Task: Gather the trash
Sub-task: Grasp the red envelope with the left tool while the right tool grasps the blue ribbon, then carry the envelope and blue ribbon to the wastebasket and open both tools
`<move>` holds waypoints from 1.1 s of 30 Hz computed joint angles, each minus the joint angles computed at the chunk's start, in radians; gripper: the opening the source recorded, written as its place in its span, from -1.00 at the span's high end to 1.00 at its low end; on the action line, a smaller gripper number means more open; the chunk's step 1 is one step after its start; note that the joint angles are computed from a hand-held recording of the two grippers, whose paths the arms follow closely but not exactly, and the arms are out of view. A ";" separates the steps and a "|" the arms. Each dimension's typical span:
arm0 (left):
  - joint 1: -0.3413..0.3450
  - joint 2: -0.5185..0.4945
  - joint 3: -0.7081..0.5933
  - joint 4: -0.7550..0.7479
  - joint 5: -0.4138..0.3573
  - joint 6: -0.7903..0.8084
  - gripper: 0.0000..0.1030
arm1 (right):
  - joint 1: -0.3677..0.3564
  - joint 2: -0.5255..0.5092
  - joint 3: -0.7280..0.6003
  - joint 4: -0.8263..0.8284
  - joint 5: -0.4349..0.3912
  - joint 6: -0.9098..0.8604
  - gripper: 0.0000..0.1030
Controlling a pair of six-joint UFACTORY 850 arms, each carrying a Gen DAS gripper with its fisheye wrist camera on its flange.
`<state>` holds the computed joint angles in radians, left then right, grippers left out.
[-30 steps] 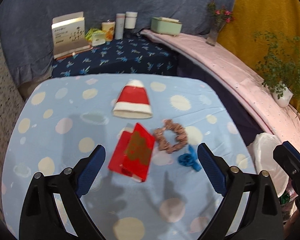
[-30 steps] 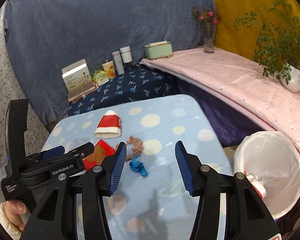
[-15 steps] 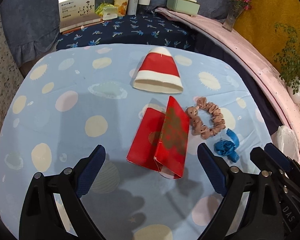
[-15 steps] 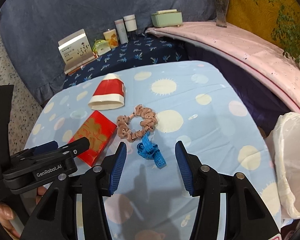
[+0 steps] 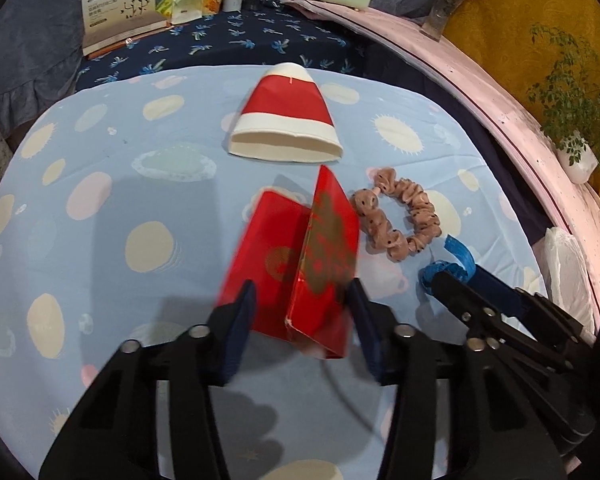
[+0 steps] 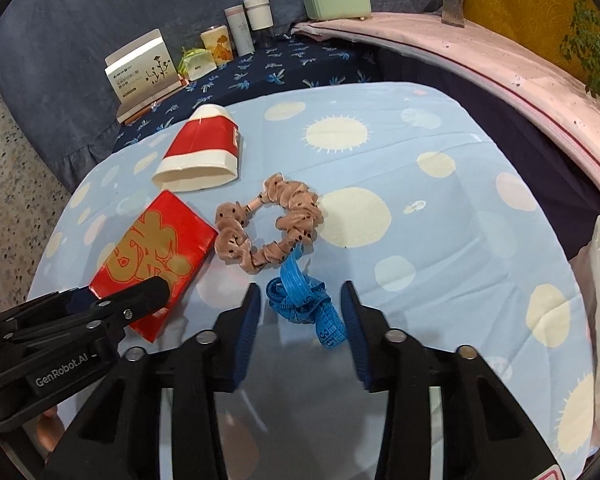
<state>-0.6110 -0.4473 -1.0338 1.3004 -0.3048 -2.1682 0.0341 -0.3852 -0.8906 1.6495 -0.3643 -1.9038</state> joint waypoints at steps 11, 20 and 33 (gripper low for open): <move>-0.024 0.020 0.002 0.030 0.013 -0.031 0.93 | -0.038 0.052 0.034 0.023 -0.056 -0.036 0.59; -0.083 0.054 -0.048 -0.006 -0.052 0.033 0.93 | -0.130 0.191 0.074 0.044 -0.144 -0.055 0.61; -0.186 0.024 -0.245 -0.037 -0.126 0.191 0.93 | -0.318 0.343 0.068 0.037 -0.258 -0.042 0.61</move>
